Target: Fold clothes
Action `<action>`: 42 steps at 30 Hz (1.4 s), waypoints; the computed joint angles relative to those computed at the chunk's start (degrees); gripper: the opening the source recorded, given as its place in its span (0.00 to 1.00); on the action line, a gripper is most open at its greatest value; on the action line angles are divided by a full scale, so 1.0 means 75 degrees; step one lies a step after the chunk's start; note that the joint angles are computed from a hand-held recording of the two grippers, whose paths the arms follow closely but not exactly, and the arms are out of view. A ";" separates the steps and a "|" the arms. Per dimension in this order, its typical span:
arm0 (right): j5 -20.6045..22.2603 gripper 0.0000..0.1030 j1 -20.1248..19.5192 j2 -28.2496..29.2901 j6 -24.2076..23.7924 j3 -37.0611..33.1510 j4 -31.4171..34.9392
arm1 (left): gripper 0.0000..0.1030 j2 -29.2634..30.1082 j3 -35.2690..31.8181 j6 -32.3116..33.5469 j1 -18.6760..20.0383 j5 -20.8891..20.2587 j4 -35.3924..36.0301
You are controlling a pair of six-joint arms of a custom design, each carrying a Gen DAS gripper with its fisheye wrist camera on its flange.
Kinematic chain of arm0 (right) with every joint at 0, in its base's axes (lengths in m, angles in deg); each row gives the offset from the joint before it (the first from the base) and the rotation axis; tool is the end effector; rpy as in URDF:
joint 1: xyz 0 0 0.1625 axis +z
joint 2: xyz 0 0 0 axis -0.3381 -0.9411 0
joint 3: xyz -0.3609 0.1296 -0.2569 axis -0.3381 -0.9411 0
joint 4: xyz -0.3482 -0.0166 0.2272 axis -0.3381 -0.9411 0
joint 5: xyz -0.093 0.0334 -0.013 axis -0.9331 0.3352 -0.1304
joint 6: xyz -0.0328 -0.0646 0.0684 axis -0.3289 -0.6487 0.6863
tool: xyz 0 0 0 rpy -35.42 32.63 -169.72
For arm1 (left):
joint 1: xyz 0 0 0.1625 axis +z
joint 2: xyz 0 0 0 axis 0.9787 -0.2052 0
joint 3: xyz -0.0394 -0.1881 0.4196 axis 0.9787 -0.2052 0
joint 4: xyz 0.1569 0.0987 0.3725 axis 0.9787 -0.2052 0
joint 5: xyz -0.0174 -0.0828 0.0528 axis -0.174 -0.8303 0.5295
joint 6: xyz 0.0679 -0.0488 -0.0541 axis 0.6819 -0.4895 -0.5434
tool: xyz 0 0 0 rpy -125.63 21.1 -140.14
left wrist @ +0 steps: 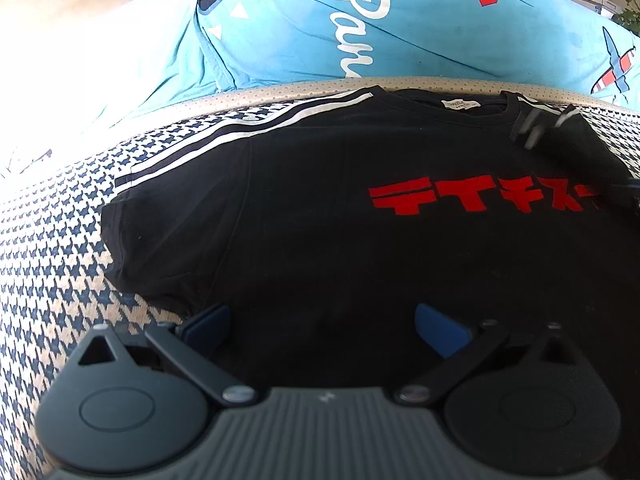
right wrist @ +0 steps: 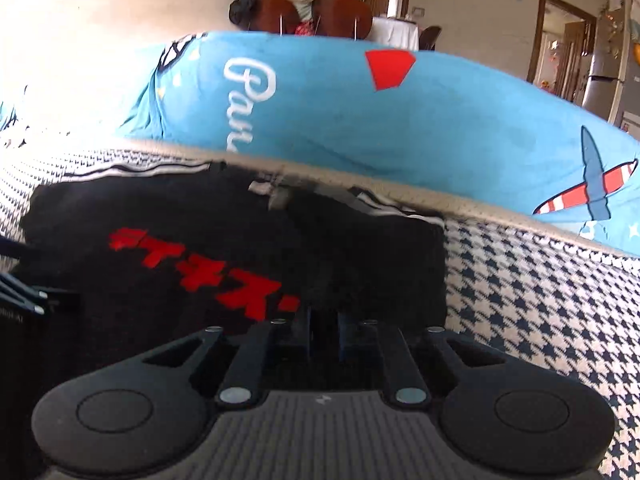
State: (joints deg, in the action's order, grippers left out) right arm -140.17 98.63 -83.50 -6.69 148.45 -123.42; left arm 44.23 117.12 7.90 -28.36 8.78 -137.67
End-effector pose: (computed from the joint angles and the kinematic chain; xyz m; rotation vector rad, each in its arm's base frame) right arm -0.0306 -0.7895 0.3339 0.9213 -2.2240 0.8610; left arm -0.3350 -0.7351 -0.0191 0.3423 2.1725 -0.7395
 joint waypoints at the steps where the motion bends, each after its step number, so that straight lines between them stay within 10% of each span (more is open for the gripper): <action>1: 0.0049 0.14 -0.0018 -0.0024 0.0169 -0.0030 0.0137 | 1.00 0.0001 -0.0004 -0.0001 0.0000 -0.0002 0.0005; 14: 0.0771 0.27 -0.0197 -0.0188 0.2647 -0.0455 0.0470 | 1.00 0.0019 -0.0024 0.0013 0.0003 0.0022 -0.0006; 34: -0.0732 0.42 0.0066 -0.0190 0.1329 0.0049 0.0762 | 1.00 0.0033 -0.0070 -0.0064 0.0017 0.0014 0.0073; 42: -0.1708 0.63 0.0432 -0.0299 0.2245 0.0484 0.0588 | 1.00 0.0019 -0.0098 -0.0107 0.0036 -0.0046 0.0092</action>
State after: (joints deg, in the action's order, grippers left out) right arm -152.98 101.87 -85.74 10.14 152.08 -119.01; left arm 44.37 116.38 7.10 -28.09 8.43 -136.98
